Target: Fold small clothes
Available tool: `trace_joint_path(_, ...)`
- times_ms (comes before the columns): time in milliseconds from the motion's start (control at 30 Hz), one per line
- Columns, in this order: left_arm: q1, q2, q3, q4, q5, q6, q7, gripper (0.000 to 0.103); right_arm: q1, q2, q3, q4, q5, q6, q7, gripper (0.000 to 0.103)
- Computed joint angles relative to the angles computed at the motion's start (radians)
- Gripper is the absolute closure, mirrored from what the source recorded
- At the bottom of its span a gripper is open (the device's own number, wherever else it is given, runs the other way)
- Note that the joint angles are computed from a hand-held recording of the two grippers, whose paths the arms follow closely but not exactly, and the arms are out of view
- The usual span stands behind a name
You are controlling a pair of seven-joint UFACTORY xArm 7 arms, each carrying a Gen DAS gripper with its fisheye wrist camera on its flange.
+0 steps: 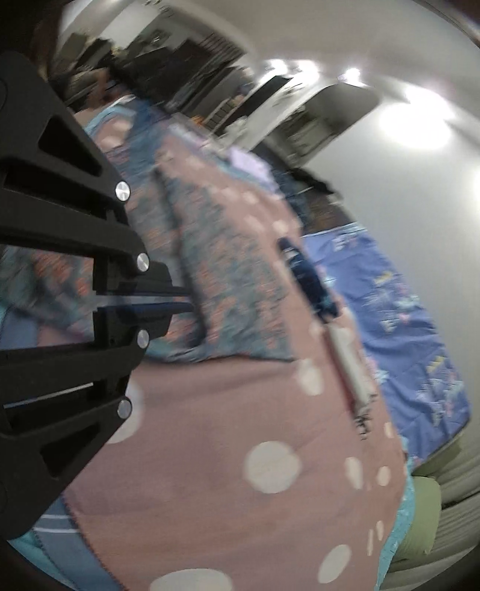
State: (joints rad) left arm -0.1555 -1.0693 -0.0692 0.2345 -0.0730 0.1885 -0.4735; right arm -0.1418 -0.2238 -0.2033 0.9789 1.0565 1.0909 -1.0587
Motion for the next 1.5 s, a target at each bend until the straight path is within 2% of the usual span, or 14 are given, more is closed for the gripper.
trace_joint_path(133, -0.03, 0.067, 0.034, 0.006, -0.016, -0.026, 0.01, 0.101, -0.021, 0.013, 0.001, -0.056, -0.1, 0.004, 0.033, 0.092)
trace_joint_path(233, -0.042, 0.12, 0.045, 0.027, -0.019, -0.034, 0.027, 0.101, -0.042, 0.038, -0.019, -0.073, -0.126, 0.1, 0.039, 0.089)
trace_joint_path(500, -0.067, 0.197, 0.057, 0.053, -0.042, -0.076, 0.05, 0.101, -0.063, 0.015, -0.009, -0.123, -0.198, 0.216, 0.006, 0.052)
trace_joint_path(567, -0.073, 0.191, 0.054, 0.046, -0.046, -0.087, 0.049, 0.101, -0.058, 0.004, 0.001, -0.134, -0.213, 0.226, -0.017, 0.053)
trace_joint_path(633, -0.069, 0.179, 0.048, 0.041, -0.046, -0.086, 0.047, 0.101, -0.052, 0.004, -0.008, -0.118, -0.218, 0.295, -0.056, 0.096)
trace_joint_path(667, -0.067, 0.173, 0.046, 0.039, -0.046, -0.087, 0.046, 0.101, -0.05, 0.0, -0.007, -0.112, -0.198, 0.303, -0.061, 0.1)
trace_joint_path(767, -0.028, 0.178, 0.034, 0.058, -0.036, -0.092, 0.038, 0.101, -0.05, 0.031, -0.021, -0.054, -0.034, 0.29, -0.026, 0.101)
trace_joint_path(900, 0.03, 0.269, 0.039, 0.135, -0.01, -0.167, 0.057, 0.101, -0.033, 0.129, 0.03, 0.081, 0.134, 0.134, 0.011, 0.101)
trace_joint_path(1000, 0.032, 0.402, 0.09, 0.206, -0.017, -0.243, 0.071, 0.101, -0.013, 0.282, 0.091, 0.231, 0.172, 0.019, 0.099, 0.1)
trace_joint_path(1100, 0.01, 0.548, 0.148, 0.262, -0.036, -0.259, 0.079, 0.101, 0.003, 0.375, 0.15, 0.3, 0.086, -0.121, 0.226, 0.095)
trace_joint_path(1167, -0.048, 0.608, 0.21, 0.273, -0.066, -0.234, 0.091, 0.101, -0.02, 0.394, 0.17, 0.3, 0.08, -0.099, 0.254, 0.095)
trace_joint_path(1267, -0.145, 0.614, 0.296, 0.237, -0.111, -0.255, 0.133, 0.101, -0.049, 0.349, 0.179, 0.238, 0.085, -0.062, 0.214, 0.083)
trace_joint_path(1433, -0.183, 0.576, 0.338, 0.201, -0.143, -0.263, 0.173, 0.101, -0.075, 0.221, 0.13, 0.111, 0.053, 0.02, 0.135, 0.083)
trace_joint_path(1500, -0.172, 0.57, 0.322, 0.196, -0.147, -0.261, 0.175, 0.101, -0.067, 0.167, 0.116, 0.061, -0.001, 0.02, 0.103, 0.077)
